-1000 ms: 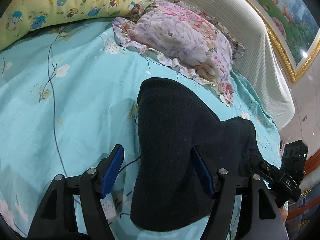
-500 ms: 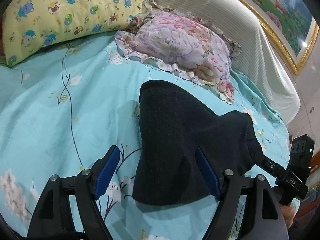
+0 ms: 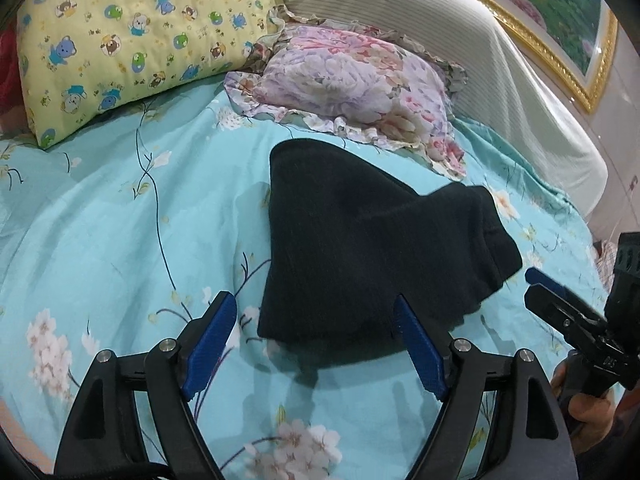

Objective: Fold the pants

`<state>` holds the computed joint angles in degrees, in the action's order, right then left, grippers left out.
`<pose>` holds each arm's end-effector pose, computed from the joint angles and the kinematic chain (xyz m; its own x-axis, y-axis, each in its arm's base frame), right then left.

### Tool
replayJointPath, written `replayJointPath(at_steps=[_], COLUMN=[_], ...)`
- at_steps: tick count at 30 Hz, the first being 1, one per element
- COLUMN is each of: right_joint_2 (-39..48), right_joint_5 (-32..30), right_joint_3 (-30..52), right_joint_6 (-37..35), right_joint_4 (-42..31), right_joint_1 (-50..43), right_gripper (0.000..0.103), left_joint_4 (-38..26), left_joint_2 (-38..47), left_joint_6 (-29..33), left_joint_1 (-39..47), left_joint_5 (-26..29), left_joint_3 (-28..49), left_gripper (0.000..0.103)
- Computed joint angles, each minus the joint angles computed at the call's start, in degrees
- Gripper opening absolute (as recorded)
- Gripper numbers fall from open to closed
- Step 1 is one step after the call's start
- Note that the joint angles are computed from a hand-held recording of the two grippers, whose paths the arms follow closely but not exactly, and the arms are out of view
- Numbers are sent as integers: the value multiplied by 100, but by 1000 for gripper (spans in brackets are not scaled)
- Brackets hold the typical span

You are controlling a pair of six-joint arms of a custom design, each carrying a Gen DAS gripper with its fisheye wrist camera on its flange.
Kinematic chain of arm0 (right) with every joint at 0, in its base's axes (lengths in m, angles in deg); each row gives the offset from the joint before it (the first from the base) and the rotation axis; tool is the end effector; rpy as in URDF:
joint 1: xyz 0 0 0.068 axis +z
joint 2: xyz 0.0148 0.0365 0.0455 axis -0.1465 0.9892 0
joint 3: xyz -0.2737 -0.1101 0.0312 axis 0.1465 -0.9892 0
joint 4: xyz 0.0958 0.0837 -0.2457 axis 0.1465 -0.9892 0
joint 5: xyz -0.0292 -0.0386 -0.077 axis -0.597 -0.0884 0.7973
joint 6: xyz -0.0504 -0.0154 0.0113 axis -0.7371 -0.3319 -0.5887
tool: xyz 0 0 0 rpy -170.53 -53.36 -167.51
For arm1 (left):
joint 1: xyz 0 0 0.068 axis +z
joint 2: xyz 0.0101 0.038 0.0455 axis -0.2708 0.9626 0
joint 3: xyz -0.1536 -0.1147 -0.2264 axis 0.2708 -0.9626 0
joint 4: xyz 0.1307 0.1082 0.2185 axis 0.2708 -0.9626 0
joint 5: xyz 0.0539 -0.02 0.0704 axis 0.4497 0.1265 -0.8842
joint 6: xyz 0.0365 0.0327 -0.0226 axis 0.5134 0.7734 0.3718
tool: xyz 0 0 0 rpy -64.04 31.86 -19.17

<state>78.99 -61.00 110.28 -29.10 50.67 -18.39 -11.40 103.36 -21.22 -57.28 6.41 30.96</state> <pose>0.2631 -0.0193 0.1613 -0.6064 -0.2475 -0.7557 -0.6571 0.6911 0.3010 0.1279 -0.0891 0.1715 -0.6245 -0.4280 -0.6533 -0.3467 0.9014 -0.2592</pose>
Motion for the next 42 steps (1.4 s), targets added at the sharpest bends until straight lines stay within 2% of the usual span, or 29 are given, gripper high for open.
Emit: replayJointPath(at_steps=[10, 21, 42], right_joint_2=[-284, -365, -92], right_joint_5=[315, 355, 579], right_joint_3=[-469, -773, -1029], right_joint_6=[-337, -410, -44], right_joint_4=[255, 596, 1336], right_joint_1=[71, 112, 484], right_gripper=[102, 102, 102], left_joint_4=[-528, -587, -398], left_joint_2=[475, 1353, 1755], left_joint_6=[-934, -1541, -1424], left_joint_1=[-871, -1394, -1103], left_joint_5=[-547, -767, -702], left_joint_3=[157, 293, 269], left_gripper=[82, 83, 83])
